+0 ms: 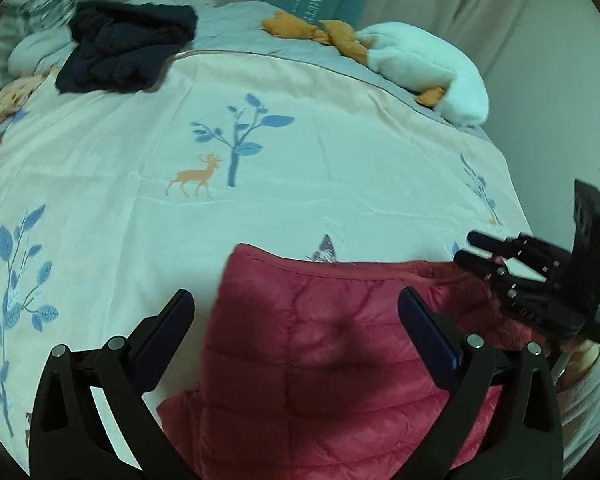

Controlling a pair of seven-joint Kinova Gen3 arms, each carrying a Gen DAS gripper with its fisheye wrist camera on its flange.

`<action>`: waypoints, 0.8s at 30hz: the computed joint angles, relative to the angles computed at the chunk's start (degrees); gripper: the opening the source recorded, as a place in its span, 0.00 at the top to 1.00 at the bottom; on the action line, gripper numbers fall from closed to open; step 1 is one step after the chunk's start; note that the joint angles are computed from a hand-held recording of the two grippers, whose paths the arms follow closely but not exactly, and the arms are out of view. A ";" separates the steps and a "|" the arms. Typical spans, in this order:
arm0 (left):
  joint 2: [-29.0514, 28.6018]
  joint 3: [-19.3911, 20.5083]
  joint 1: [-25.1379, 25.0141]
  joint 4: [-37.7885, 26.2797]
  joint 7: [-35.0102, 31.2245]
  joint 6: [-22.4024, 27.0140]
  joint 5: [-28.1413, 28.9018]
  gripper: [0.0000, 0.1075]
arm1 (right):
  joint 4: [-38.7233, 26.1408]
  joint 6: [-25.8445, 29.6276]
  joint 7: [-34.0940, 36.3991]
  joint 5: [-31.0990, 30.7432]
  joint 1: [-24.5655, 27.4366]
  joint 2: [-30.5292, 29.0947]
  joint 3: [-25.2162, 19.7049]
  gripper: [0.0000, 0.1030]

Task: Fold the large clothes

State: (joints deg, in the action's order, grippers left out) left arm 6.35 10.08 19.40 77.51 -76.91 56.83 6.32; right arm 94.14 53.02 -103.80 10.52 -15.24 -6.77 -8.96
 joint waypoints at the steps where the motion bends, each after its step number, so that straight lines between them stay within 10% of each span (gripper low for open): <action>1: 0.12 0.31 0.69 -0.03 0.37 0.19 -1.03 0.06 | 0.89 0.85 -1.26 1.28 0.32 -0.93 -0.57 0.60; 14: 5.05 -0.24 6.42 2.23 8.24 1.99 -11.24 0.06 | 7.03 1.74 -7.79 3.01 1.44 -1.34 -0.26 0.45; 24: -7.27 2.08 7.40 11.81 14.44 -2.63 -19.66 0.06 | 14.68 2.34 -16.42 6.87 5.25 -17.62 -8.85 0.31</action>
State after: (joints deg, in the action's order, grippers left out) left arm -0.92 12.16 26.80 89.33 -62.47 54.20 -13.35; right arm 108.82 55.35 -120.22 17.39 -9.99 -24.38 -17.81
